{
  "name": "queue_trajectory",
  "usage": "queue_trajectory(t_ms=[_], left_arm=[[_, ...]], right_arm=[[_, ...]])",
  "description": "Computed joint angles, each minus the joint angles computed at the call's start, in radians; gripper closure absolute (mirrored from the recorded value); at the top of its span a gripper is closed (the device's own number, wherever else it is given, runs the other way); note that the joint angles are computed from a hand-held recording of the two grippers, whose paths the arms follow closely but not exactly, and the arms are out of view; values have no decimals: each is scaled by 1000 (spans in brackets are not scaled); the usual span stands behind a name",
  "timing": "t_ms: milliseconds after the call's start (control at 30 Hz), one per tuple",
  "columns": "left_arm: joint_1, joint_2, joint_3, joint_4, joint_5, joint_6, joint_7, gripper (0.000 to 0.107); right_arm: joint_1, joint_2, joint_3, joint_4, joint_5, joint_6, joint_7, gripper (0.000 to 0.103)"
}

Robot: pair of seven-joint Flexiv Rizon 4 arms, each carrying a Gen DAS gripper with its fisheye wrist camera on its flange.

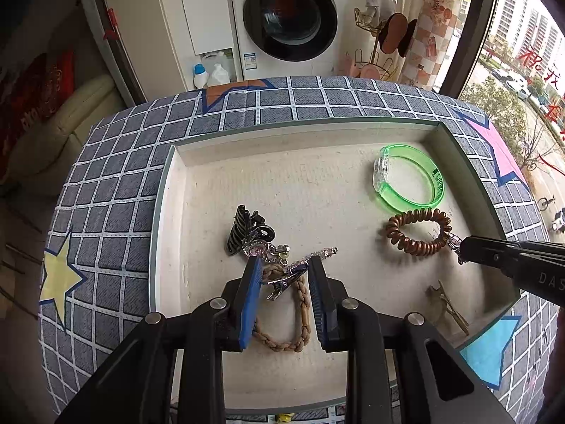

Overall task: Organize jewelry
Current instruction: 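Lower both items into the white tray and open both tools, then withdraw both tools from the tray toward the yellow hair tie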

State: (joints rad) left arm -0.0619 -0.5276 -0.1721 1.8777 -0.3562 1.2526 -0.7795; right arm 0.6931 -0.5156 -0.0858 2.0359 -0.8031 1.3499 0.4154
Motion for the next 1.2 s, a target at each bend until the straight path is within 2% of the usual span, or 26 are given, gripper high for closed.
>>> queue_trajectory(t_ms=[267,433,500,567,600,633,667,700,767,1000,1200], left_arm=[[-47,-9,63,-12,92,-10,-47,67],[-54,-1,76,-6,131,-11,-60,67],[-49,4,70,-1,131,-11,-60,67],[-40,9,61,2,125,-12,-55,66],[-33,11,54,3,119,-15,-49,56],[-30,15,51,6,114,-14,-46,41],[-20,20,38,18,100,7,-38,13],[2,28,9,39,73,45,-17,8],[23,41,-19,54,42,58,11,8],[24,79,-1,72,12,43,22,8],[37,128,21,105,-18,8,30,7]], right_arm=[[-6,-16,10,-1,34,13,-38,98],[-10,-23,20,-13,68,12,-73,97],[-19,-31,34,-22,94,11,-94,88],[6,-31,0,-13,86,45,-76,70],[13,-30,-6,-13,89,43,-76,67],[27,-28,-25,-9,80,56,-66,66],[40,-26,-45,-3,70,75,-55,66],[55,-24,-66,2,60,94,-43,66],[86,-14,-107,13,40,114,-23,66],[135,23,-167,25,-26,113,55,64],[147,77,-179,44,-161,77,193,45]])
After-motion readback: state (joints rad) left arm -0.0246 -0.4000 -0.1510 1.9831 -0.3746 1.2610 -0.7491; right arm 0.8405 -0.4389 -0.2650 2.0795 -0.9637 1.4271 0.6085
